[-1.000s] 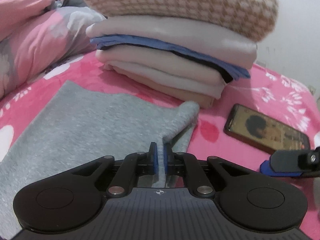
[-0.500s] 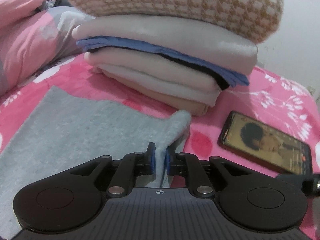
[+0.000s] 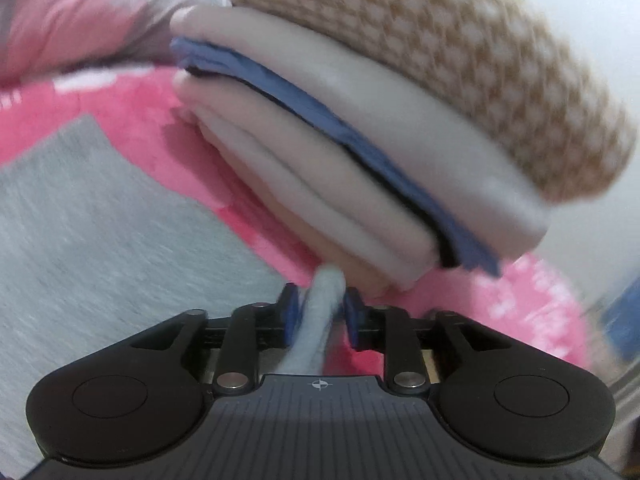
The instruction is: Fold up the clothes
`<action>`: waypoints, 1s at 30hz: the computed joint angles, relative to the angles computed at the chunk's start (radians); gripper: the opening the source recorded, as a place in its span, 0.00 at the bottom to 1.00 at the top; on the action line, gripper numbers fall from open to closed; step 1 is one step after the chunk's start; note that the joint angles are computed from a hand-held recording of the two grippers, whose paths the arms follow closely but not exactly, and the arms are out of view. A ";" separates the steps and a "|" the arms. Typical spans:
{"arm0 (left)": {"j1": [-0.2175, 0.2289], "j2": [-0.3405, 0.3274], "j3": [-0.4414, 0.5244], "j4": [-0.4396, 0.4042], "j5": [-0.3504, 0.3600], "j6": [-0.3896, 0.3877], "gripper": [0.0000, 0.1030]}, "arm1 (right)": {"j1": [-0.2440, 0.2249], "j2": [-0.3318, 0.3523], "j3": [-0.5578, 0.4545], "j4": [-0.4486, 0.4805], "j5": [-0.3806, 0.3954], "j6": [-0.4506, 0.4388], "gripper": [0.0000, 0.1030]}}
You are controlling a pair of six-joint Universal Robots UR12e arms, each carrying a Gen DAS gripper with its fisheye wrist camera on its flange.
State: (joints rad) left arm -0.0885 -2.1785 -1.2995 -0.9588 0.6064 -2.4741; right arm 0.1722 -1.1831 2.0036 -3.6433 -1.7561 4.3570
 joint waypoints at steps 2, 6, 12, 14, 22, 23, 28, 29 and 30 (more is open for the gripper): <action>0.003 0.000 0.005 -0.009 -0.023 -0.020 0.26 | 0.001 0.000 0.001 -0.001 -0.002 0.000 0.42; 0.013 0.007 0.009 0.009 -0.042 -0.077 0.26 | 0.003 0.000 0.002 0.000 -0.010 0.006 0.41; 0.081 0.081 -0.019 0.063 -0.023 -0.116 0.26 | 0.007 -0.003 -0.001 0.016 -0.017 -0.005 0.41; 0.118 0.121 -0.036 0.104 -0.007 -0.127 0.26 | 0.008 -0.004 -0.003 0.023 -0.020 -0.010 0.41; 0.333 0.295 -0.113 0.513 0.152 -0.327 0.27 | 0.014 -0.012 -0.007 0.061 -0.035 -0.048 0.41; 0.358 0.316 -0.123 0.570 0.192 -0.357 0.27 | 0.014 -0.013 -0.007 0.063 -0.039 -0.053 0.42; 0.468 0.422 -0.186 0.781 0.449 -0.433 0.29 | 0.020 -0.017 -0.006 0.061 -0.063 -0.086 0.42; 0.481 0.440 -0.203 0.822 0.509 -0.416 0.30 | 0.023 -0.017 -0.008 0.060 -0.068 -0.097 0.42; 0.494 0.456 -0.219 0.863 0.568 -0.397 0.32 | 0.025 -0.017 -0.010 0.059 -0.073 -0.109 0.42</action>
